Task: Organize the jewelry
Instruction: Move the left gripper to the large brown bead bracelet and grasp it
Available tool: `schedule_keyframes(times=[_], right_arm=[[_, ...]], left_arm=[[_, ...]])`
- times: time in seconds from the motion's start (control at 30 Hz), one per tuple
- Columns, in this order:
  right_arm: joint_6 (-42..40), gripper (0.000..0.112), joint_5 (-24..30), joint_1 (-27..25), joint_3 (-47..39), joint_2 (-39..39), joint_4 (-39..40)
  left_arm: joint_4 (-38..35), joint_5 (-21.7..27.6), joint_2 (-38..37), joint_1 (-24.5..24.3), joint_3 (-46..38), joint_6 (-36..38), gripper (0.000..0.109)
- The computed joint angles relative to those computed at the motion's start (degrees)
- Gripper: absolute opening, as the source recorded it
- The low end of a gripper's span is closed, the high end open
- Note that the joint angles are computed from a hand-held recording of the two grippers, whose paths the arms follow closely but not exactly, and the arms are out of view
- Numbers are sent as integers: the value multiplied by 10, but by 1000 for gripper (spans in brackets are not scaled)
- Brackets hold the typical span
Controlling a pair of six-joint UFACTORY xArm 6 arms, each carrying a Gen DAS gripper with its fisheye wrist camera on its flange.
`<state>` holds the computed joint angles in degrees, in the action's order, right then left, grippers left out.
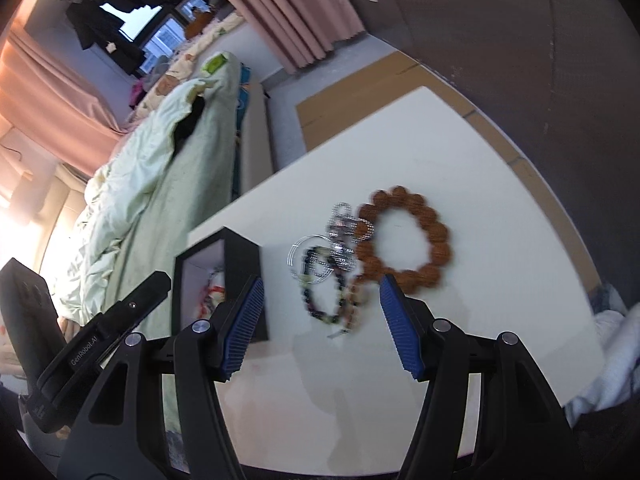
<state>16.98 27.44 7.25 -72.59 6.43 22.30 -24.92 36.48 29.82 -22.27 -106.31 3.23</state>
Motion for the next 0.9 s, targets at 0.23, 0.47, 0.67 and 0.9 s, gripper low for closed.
schedule_keyframes(times=[0.23,0.47,0.67,0.9], right_arm=[[-8,61,36,-28,13,-12,-2],[-10,61,55,-42,6,-8,14],[8,61,63,-55,-4,2,8],[22,61,77,-70,-17,19,8]], left_arm=[[15,15,28,-23,-33,3,34],[23,46,66,-41,-81,11,33],[32,75,105,-62,-129,25,33],[47,112,165,-74,-201,15,33]])
